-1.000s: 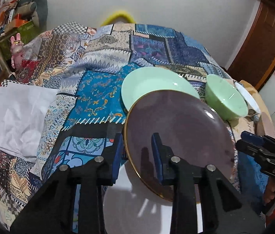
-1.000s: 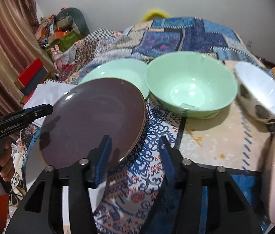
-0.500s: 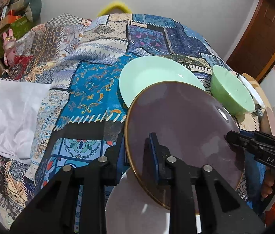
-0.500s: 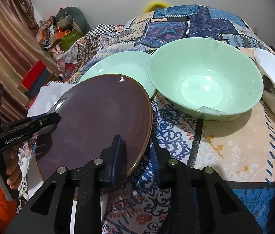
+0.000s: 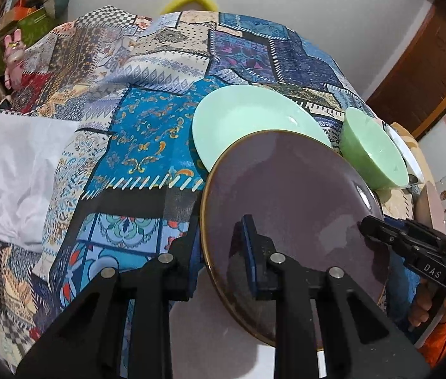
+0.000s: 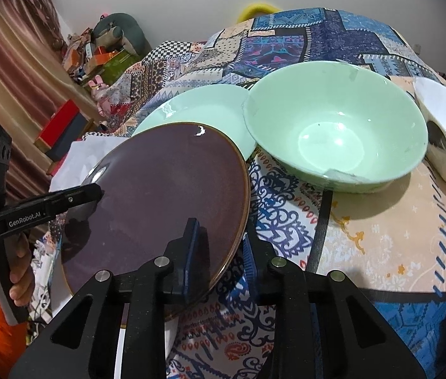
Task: Organize plates and bowls
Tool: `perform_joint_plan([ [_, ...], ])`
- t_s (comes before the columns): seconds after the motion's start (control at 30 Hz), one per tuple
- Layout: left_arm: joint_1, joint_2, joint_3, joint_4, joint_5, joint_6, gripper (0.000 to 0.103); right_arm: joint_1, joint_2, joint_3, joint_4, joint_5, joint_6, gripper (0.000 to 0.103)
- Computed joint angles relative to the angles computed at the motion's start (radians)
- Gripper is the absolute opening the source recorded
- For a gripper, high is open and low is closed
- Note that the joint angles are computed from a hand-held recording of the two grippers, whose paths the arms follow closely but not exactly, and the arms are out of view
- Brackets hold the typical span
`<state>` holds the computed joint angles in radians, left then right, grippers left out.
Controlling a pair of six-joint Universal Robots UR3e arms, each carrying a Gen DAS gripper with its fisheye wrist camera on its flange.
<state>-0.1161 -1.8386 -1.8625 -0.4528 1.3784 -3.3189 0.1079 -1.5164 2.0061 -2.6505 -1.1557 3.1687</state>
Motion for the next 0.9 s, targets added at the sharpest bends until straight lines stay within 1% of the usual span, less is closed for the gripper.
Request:
perform_joint_plan([
  [0.17, -0.024, 0.035, -0.032, 0.002, 0.006, -0.026, 0.024, -0.027, -0.038, 0.041, 0.002, 0.017, 0.004, 0.024],
  [0.3, -0.055, 0.059, -0.046, 0.017, 0.029, -0.048, 0.024, -0.041, -0.080, 0.071, 0.016, 0.019, 0.004, 0.024],
  [0.43, -0.077, 0.084, -0.055, 0.018, 0.026, -0.075, 0.024, -0.063, -0.139, 0.109, 0.037, 0.031, -0.007, 0.024],
  [0.67, -0.144, 0.120, -0.053, -0.003, 0.060, -0.118, 0.024, -0.131, -0.274, 0.174, 0.113, 0.066, -0.053, 0.024],
  [0.9, -0.218, 0.155, -0.037, -0.043, 0.090, -0.162, 0.024, -0.206, -0.449, 0.228, 0.234, 0.098, -0.106, 0.024],
])
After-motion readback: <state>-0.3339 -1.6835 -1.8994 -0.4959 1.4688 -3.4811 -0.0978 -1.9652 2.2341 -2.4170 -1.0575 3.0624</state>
